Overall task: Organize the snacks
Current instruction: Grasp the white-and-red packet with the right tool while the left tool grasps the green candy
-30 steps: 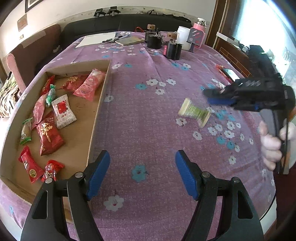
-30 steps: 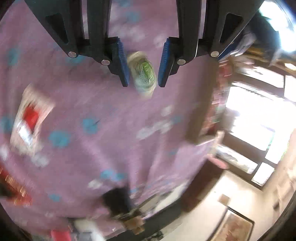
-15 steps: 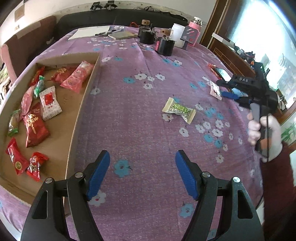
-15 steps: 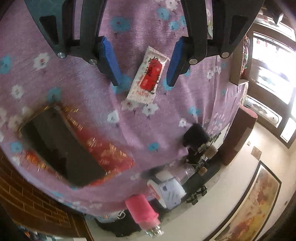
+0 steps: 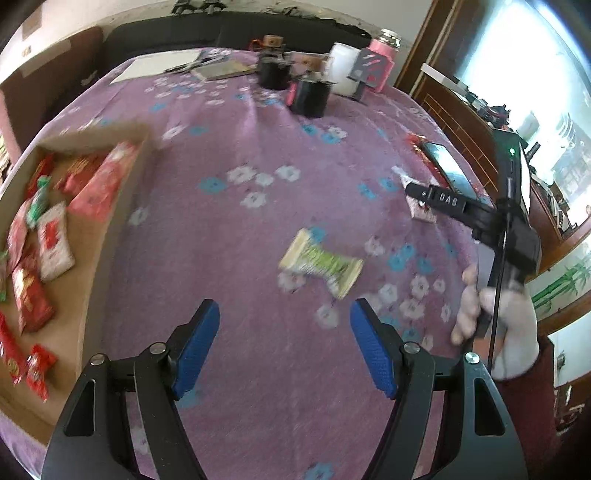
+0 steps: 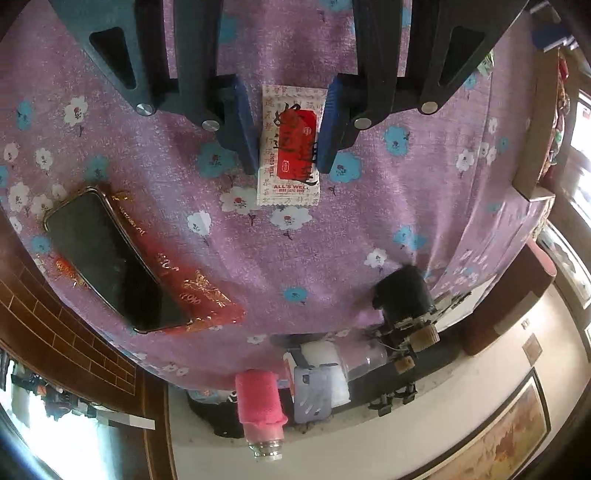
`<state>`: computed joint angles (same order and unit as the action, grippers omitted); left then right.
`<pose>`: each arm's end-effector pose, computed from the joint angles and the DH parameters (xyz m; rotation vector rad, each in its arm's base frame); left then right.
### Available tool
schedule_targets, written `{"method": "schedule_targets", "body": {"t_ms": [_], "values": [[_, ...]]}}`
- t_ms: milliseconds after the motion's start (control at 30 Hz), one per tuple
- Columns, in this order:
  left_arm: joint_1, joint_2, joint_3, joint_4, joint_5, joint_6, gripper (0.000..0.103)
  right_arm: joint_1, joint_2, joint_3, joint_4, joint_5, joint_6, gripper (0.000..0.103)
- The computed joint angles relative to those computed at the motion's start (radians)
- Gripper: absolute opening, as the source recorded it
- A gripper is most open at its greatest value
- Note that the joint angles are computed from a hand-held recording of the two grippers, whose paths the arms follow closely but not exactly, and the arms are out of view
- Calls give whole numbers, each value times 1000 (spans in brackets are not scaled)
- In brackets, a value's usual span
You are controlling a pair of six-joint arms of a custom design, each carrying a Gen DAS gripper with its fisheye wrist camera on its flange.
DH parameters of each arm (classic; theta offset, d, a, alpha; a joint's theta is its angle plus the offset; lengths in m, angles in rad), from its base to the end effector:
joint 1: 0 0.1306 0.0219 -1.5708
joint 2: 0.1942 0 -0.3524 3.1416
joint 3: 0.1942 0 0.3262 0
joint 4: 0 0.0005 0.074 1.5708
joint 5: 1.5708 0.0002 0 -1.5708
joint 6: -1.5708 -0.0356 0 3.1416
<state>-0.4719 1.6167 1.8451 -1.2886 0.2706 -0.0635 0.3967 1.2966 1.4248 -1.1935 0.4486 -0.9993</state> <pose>0.4196 -0.2254 0.4522 0.7929 2.5342 -0.4942 0.3460 0.1277 0.4307 0.8737 2.3200 -0.0218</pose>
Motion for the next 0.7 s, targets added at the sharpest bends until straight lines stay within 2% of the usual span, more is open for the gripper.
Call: {"method": "schedule_targets", "body": {"t_ms": [200, 300, 467, 600, 633, 667, 700], "values": [[-41, 61, 30, 15, 35, 85, 73, -1, -34, -31, 23, -22, -10, 33], [-66, 85, 40, 45, -8, 108, 73, -5, -41, -40, 36, -33, -11, 34], [-99, 99, 35, 96, -90, 73, 72, -8, -49, -47, 43, -47, -14, 34], [-109, 74, -16, 152, -116, 32, 72, -11, -52, -46, 40, -58, -19, 34], [-106, 67, -27, 164, -110, 28, 71, -11, -51, -44, 39, -59, -19, 34], [-103, 56, -44, 182, -104, 25, 55, -11, -51, -44, 39, -59, -19, 34], [-100, 46, -57, 196, -102, 21, 45, -11, -51, -43, 37, -60, -19, 34]]}}
